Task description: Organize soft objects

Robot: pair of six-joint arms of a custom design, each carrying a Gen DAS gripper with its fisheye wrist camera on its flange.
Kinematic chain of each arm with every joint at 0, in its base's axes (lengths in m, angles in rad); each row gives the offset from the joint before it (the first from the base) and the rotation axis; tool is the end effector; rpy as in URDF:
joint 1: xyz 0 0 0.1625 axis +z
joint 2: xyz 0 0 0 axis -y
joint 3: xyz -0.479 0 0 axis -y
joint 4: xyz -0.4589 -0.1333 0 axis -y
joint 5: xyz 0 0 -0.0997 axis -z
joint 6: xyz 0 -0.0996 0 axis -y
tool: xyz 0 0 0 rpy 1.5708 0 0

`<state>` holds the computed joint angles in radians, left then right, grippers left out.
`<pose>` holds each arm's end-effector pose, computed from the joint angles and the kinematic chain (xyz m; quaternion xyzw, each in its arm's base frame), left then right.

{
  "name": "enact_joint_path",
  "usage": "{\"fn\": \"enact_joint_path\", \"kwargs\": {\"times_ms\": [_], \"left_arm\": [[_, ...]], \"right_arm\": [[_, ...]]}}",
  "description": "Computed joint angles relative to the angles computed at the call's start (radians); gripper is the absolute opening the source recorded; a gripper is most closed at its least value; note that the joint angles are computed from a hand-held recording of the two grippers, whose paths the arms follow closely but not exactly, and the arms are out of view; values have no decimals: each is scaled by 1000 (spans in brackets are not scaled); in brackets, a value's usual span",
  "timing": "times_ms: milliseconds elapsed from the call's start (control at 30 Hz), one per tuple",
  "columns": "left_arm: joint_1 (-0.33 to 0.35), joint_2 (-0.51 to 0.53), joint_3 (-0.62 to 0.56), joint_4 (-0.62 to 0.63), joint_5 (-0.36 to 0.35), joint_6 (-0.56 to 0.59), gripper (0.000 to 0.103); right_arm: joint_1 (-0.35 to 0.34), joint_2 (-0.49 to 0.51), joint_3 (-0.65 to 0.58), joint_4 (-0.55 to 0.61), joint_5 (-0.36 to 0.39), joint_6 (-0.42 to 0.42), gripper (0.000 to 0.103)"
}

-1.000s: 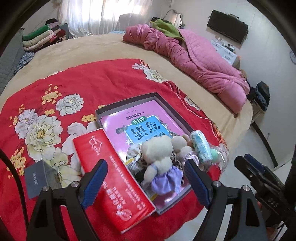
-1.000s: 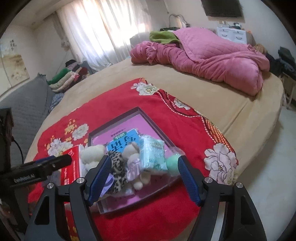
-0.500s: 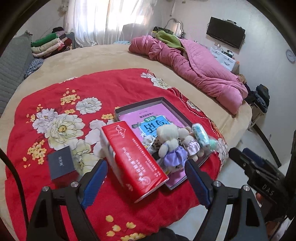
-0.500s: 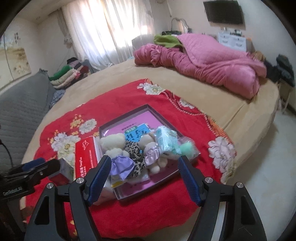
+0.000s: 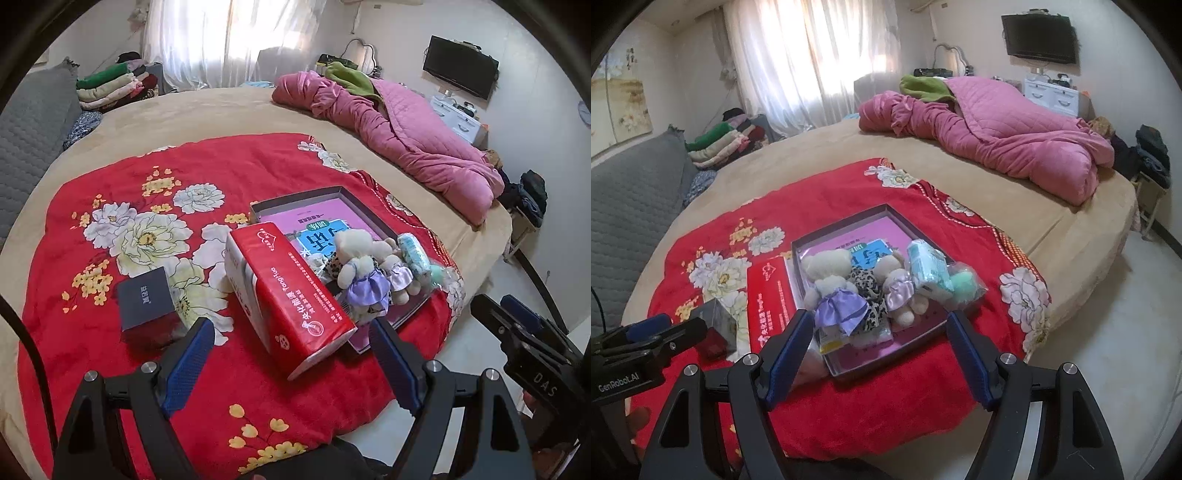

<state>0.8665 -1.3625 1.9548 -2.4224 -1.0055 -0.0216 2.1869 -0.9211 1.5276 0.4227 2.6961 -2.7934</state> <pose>-0.2448 -0.5764 0.3192 0.2848 0.9094 -0.2143 0.2145 0.3842 -0.4675 0.1942 -0.0326 -0.8268 0.4388 0.3505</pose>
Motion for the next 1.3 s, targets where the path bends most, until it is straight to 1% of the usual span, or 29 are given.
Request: {"fn": "enact_joint_path", "kwargs": {"times_ms": [133,200,300,367,467,567,633,733,900,1067,1167,1300], "left_arm": [[-8,-18,20,0,9,8,85],[-10,-25,29,1,13,8,85],[-5,-40,41,19,12,-10,85],[-3,-49,50,27,13,-15,85],[-2,-67,68,31,22,-12,85],[-1,-82,82,45,28,-21,85],[0,-90,88,58,28,-32,85],[-5,-99,101,68,31,-32,85],[-18,-109,121,73,41,-24,85],[-22,-111,133,70,45,-21,85],[-20,-112,139,71,41,-18,85],[-19,-112,145,75,44,-23,85]], "right_arm": [[15,28,-11,46,32,55,76],[21,43,-20,85,40,100,76],[34,62,-21,101,59,129,76],[39,74,-25,129,50,151,76],[50,97,-23,159,57,182,76],[56,116,-23,212,48,260,76],[63,118,-17,218,43,284,76],[77,127,-14,229,61,314,76],[95,142,-11,271,95,398,76],[97,150,-6,296,99,437,76],[95,153,0,314,85,470,76],[92,152,8,321,86,491,76]]}}
